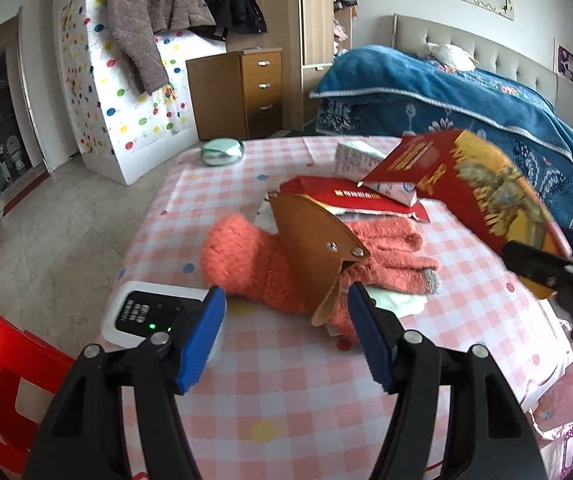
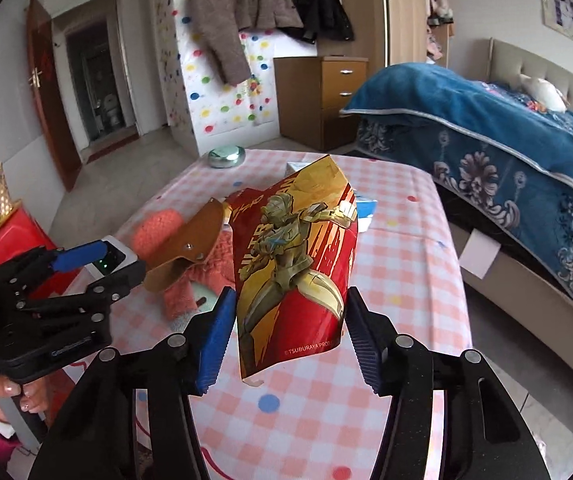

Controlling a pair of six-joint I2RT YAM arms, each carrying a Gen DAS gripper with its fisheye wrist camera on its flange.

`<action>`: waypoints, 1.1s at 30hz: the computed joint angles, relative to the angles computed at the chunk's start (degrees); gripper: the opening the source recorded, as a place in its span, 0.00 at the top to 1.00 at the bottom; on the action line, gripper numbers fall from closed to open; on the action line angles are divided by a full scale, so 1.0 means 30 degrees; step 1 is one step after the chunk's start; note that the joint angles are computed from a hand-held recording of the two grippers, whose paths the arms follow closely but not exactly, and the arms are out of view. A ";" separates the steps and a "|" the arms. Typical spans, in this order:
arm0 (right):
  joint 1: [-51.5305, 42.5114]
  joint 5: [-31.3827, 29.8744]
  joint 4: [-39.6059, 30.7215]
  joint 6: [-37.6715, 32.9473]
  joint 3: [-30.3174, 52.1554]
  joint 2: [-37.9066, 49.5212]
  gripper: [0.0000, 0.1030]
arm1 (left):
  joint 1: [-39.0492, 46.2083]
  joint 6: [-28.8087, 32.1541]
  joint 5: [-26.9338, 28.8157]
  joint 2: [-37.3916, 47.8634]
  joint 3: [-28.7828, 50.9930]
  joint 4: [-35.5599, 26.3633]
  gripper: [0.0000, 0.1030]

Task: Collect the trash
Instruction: 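Grasp the red toy box with the right gripper while the left gripper grasps the brown leather sheath, then lift the brown leather sheath with the left gripper while the right gripper holds the red box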

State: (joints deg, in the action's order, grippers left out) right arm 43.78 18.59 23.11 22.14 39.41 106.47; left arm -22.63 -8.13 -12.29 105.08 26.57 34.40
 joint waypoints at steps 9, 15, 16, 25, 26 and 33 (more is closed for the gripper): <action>-0.0475 -0.0127 0.0633 0.0234 -0.0905 -0.0546 0.46 | -0.0240 0.0551 -0.0012 0.2125 0.1652 -0.0806 0.92; 0.0032 0.0415 0.0766 0.0674 -0.1624 -0.1398 0.46 | -0.0164 -0.0100 0.0162 0.0451 -0.0050 0.0533 0.96; 0.0174 0.0567 0.0761 0.0772 -0.1755 -0.1606 0.46 | -0.0205 -0.0199 0.0198 -0.0029 -0.0366 0.0612 0.96; 0.1753 0.2542 0.0385 0.2121 -0.3634 -0.4380 0.46 | -0.2129 -0.1088 0.0052 -0.5954 -0.3247 -0.0958 0.96; 0.1961 0.2875 0.0281 0.2365 -0.3983 -0.4826 0.46 | -0.2437 -0.1224 -0.0040 -0.6263 -0.3411 -0.1106 0.96; 0.2029 0.2876 -0.0563 0.3232 -0.4760 -0.6243 0.47 | -0.4430 -0.2281 -0.1052 -0.7135 -0.3939 -0.1773 0.96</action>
State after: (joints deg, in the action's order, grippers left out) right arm 49.87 27.22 21.42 31.83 25.14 87.74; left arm -35.92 -14.97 -15.45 83.67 14.76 29.08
